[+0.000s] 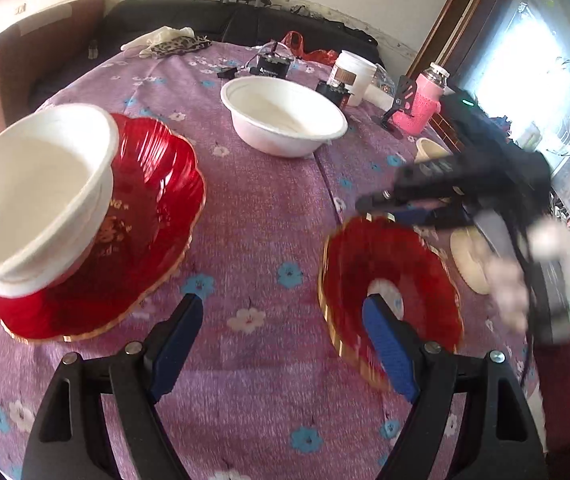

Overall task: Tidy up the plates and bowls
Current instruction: 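Lift the small red plate with the right gripper toward the stacked bowls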

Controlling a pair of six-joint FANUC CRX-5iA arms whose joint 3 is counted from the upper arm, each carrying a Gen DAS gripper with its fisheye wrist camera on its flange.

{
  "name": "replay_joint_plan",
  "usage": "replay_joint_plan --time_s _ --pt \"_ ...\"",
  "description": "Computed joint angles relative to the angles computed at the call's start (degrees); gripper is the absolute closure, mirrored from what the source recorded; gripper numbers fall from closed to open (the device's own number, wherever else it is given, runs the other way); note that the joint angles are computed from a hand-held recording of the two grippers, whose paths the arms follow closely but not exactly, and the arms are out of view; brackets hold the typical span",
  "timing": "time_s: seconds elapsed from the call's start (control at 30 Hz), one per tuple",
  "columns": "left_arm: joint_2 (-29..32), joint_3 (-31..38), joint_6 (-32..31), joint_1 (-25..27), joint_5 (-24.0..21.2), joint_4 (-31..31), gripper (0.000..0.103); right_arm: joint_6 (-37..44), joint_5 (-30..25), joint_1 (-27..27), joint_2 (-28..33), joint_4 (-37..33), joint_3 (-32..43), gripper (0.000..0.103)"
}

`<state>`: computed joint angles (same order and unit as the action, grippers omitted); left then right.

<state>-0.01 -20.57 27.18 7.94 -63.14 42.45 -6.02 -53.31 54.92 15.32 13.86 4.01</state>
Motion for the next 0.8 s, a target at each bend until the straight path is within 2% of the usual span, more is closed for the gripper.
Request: replay_joint_plan --time_s 0.03,0.07,0.13,0.2,0.33,0.4,0.5,0.6,0.67,0.8 --pt "-0.3 -0.2 0.1 0.1 -0.2 -0.5 0.022 -4.3 -0.3 2.3 -1.0 5.1 -2.1 0.056" --pt "-0.7 -0.5 0.1 0.1 -0.2 -1.0 0.022 -9.4 -2.6 5.2 -1.7 12.1 -4.1 0.056" --pt "-1.8 -1.5 -0.5 0.2 -0.3 -1.5 0.022 -15.5 -8.3 9.8 -2.4 20.7 -6.3 0.054" --pt "-2.4 -2.1 -0.5 0.0 -0.5 -2.3 0.022 -20.2 -13.8 13.8 -2.6 24.4 -7.4 0.048" --pt "-2.0 -2.1 1.3 -1.6 0.1 -3.8 0.022 -31.0 -17.0 19.7 -4.7 27.1 -12.3 0.048" --pt "-1.2 -1.3 2.8 -2.7 0.1 -4.8 0.029 -35.1 -15.8 20.8 -5.9 27.7 -14.8 0.048" --pt "0.2 -0.2 5.0 -4.1 0.2 -5.8 0.032 -41.9 -11.6 20.9 -8.0 29.5 -19.5 0.048" --pt "1.3 1.2 7.6 -5.7 1.4 -8.3 0.044 -49.1 -5.7 20.6 -9.7 33.5 -24.4 0.048" --pt "1.5 1.5 8.4 -6.5 2.4 -9.1 0.046 -51.9 -2.1 20.0 -10.1 35.8 -26.2 0.048" --pt "1.9 2.4 9.8 -7.3 2.4 -9.9 0.047 -54.8 -1.8 20.3 -9.6 37.6 -26.7 0.048"
